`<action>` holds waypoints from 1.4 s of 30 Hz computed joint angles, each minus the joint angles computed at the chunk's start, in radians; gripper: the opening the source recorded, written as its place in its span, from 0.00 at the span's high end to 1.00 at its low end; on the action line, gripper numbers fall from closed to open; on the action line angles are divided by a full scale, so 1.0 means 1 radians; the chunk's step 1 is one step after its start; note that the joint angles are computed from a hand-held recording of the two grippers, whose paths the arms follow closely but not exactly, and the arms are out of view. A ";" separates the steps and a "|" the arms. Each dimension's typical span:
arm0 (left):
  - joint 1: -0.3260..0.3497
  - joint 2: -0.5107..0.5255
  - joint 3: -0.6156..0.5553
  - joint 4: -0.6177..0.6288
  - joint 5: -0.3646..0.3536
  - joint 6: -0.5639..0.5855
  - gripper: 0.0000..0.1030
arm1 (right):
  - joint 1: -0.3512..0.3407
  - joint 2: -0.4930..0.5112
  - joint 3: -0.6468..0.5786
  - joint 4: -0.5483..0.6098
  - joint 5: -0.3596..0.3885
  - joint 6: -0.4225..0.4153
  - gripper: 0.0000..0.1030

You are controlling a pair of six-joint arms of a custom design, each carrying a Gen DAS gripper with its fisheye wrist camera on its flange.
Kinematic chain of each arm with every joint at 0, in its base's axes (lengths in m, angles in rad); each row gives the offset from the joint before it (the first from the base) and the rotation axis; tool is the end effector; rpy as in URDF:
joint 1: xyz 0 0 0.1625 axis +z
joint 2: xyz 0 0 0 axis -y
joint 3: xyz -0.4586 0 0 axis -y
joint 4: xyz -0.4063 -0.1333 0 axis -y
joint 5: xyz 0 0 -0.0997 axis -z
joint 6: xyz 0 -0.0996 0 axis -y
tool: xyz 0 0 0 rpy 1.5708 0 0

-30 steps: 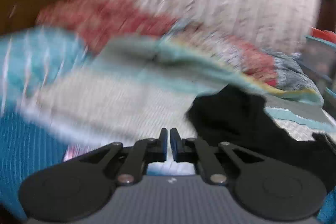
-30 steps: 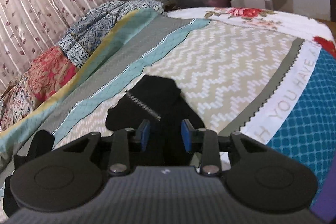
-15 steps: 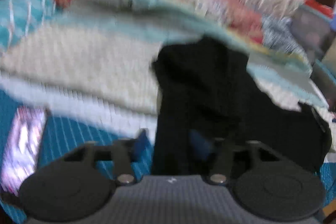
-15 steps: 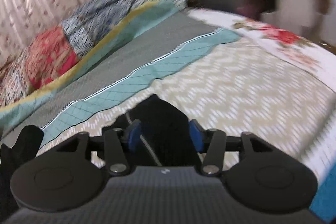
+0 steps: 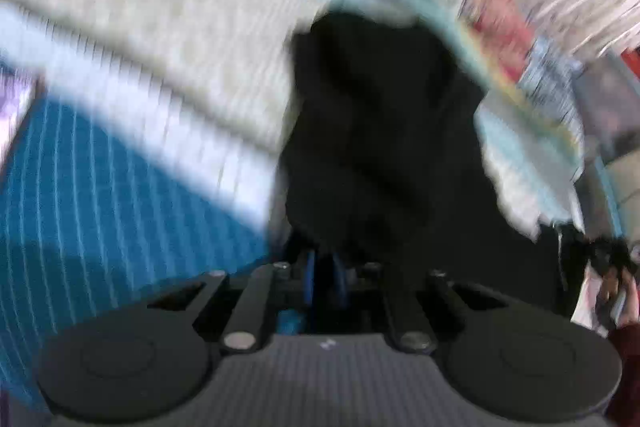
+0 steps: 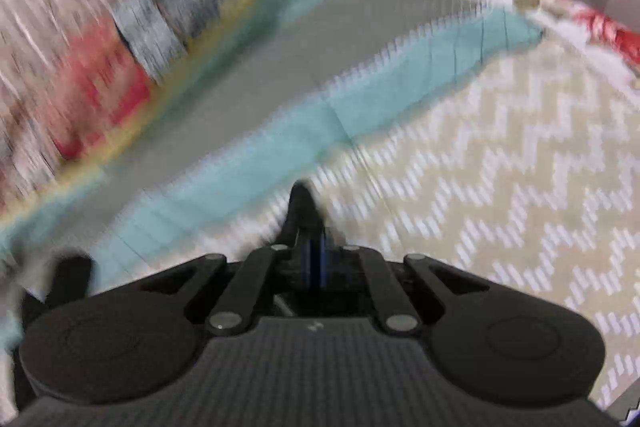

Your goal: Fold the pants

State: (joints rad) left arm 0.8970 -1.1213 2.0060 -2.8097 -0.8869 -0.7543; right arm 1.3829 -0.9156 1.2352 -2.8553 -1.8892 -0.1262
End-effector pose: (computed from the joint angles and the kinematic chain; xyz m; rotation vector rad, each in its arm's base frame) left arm -0.2067 -0.5733 0.2234 -0.2782 2.6691 -0.9865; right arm -0.0491 -0.8047 0.4266 -0.2794 -2.4240 1.1967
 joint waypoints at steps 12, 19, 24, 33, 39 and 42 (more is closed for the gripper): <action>-0.056 -0.119 0.023 -0.108 0.109 0.135 0.90 | 0.016 -0.259 0.286 -0.564 0.086 0.228 0.94; 0.014 -0.136 0.044 0.081 0.029 -0.084 0.84 | -0.050 -0.314 0.499 -0.616 -0.230 0.186 0.89; -0.015 -0.169 0.110 0.022 0.041 -0.092 0.54 | -0.080 -0.341 0.650 -0.680 -0.266 0.267 0.66; 0.025 -0.104 0.139 -0.062 -0.087 -0.174 0.09 | 0.010 -0.363 0.836 -0.645 0.070 0.037 0.55; 0.046 -0.051 0.107 -0.087 -0.116 -0.152 0.88 | 0.147 -0.227 0.772 -0.349 0.142 -0.192 0.55; 0.014 -0.110 0.156 -0.089 -0.073 -0.152 0.89 | 0.199 -0.140 0.701 -0.249 0.126 -0.267 0.56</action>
